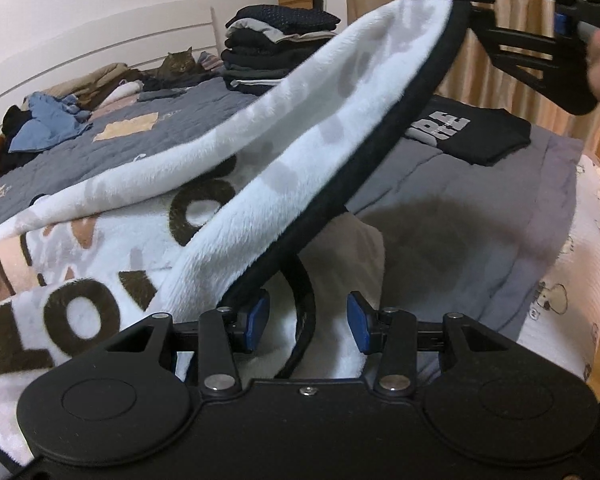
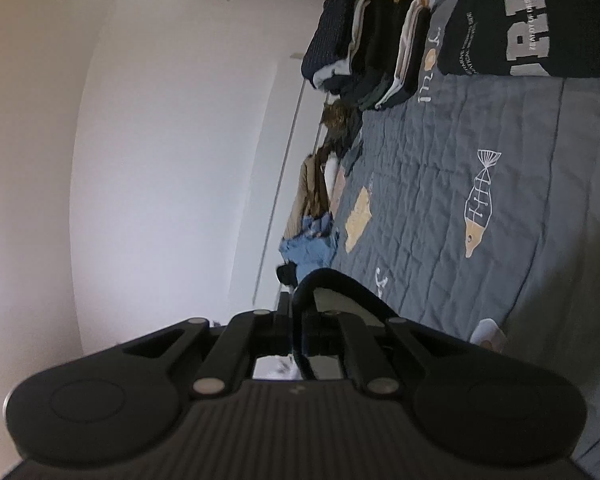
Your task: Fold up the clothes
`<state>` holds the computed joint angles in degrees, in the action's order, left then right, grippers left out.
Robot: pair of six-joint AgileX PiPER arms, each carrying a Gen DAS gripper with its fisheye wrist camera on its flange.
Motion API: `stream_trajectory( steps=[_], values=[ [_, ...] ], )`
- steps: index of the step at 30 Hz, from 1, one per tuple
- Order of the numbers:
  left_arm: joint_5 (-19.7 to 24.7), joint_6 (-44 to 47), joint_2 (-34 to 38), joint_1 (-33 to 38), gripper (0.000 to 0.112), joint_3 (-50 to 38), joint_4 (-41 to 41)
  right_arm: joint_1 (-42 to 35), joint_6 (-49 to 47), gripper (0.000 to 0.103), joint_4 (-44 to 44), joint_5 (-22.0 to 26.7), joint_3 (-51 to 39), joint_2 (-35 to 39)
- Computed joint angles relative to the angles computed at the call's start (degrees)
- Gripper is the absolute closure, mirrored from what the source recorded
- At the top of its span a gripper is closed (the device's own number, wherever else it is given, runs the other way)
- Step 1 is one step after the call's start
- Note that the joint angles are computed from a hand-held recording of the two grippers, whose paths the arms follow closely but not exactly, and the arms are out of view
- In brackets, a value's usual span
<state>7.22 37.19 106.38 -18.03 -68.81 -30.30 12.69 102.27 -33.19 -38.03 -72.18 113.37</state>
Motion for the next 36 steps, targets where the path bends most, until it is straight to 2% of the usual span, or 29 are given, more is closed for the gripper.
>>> stream_trajectory(
  steps=[1, 2, 4, 5, 8, 11, 15, 21, 26, 31, 36],
  values=[
    [1.31, -1.87, 0.42, 0.27, 0.082, -0.81, 1.95, -0.20, 1.12, 0.099, -2.16, 0.50, -0.48, -0.03],
    [2.62, -3.36, 0.83, 0.52, 0.100, -1.63, 3.49, -0.40, 2.37, 0.099, -4.44, 0.90, -0.99, -0.03],
    [4.46, -3.22, 1.41, 1.34, 0.107, -2.40, 2.88, -0.87, 5.54, 0.099, -9.55, 1.12, -2.14, 0.19],
    [4.92, -0.44, 1.10, 1.90, 0.108, -1.84, 0.10, -0.94, 6.25, 0.099, -10.89, 1.22, -2.37, 0.18],
    [6.34, 8.79, -0.89, 3.69, 0.109, 0.92, -7.40, -1.20, 4.48, 0.099, -8.64, 0.74, -1.09, -0.49],
    [6.03, 22.07, -5.51, 5.16, 0.109, 6.64, -15.55, -1.86, 2.08, 0.099, -3.79, -1.14, 1.16, -1.05],
    [10.18, 34.22, -13.89, 9.13, 0.109, 14.56, -17.21, -2.36, -0.22, 0.099, 1.53, -2.49, 3.83, -1.79],
    [21.12, 39.43, -25.06, 21.56, 0.109, 20.13, -9.98, -2.35, -2.39, 0.099, 5.94, -3.61, 5.65, -2.45],
    [26.91, 41.78, -31.67, 33.65, 0.109, 19.68, -6.64, -1.90, -4.22, 0.099, 10.05, -4.89, 6.57, -2.51],
    [29.30, 45.83, -34.45, 46.22, 0.109, 14.97, -6.29, -1.33, -6.05, 0.099, 14.28, -5.76, 7.56, -2.52],
    [27.62, 49.51, -33.29, 55.48, 0.109, 9.33, -7.27, -0.65, -8.94, 0.099, 20.38, -6.81, 8.93, -2.79]
  ],
)
